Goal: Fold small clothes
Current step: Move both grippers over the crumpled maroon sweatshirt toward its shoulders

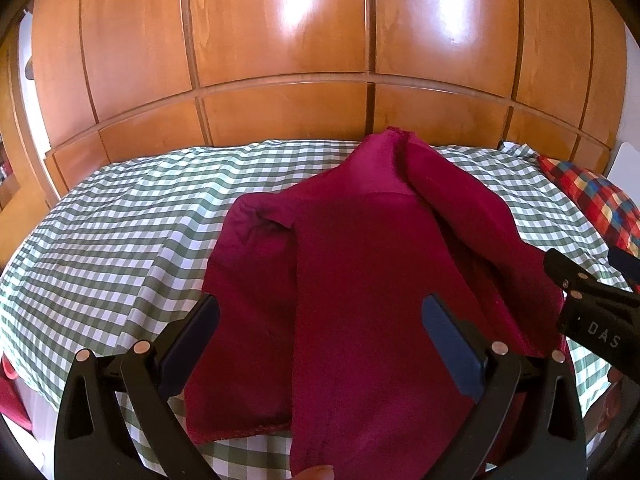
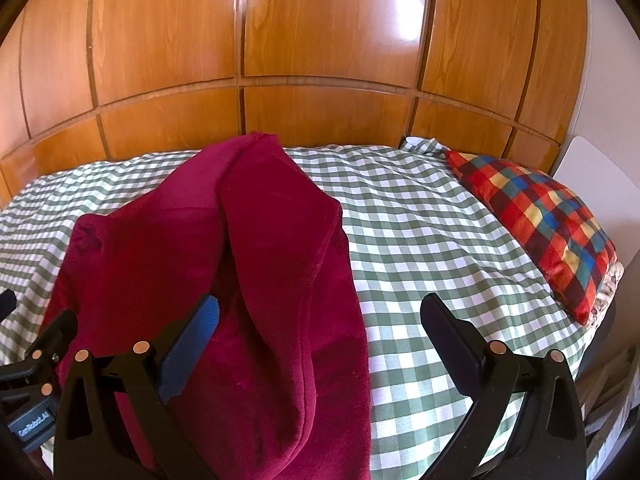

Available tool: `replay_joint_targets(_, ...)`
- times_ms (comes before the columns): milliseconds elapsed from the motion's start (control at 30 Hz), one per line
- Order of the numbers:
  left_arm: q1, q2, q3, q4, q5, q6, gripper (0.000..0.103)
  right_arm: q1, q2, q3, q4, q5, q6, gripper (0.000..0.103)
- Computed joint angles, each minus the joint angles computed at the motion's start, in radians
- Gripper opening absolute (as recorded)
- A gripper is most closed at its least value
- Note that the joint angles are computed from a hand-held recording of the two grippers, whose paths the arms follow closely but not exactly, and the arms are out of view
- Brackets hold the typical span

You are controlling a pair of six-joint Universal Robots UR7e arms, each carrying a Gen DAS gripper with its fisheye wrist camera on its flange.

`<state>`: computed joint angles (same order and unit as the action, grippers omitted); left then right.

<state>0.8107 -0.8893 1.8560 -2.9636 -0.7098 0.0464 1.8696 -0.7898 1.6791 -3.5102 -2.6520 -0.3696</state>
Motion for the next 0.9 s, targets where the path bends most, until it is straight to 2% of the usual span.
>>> replay_joint_targets(367, -0.002, -0.005, 0.011, -0.013, -0.019, 0.020, 0.100, -0.003, -0.005, 0.003, 0.016, -0.002, 0.006, 0.100)
replay_joint_targets(733, -0.002, -0.033, 0.056, -0.017, -0.070, 0.074, 0.100, -0.007, -0.002, 0.011, 0.042, -0.018, 0.027, 0.100)
replay_joint_targets(900, 0.001, -0.067, 0.088, 0.018, -0.140, 0.117, 0.100, -0.010, -0.006, 0.019, 0.065, -0.022, 0.047, 0.100)
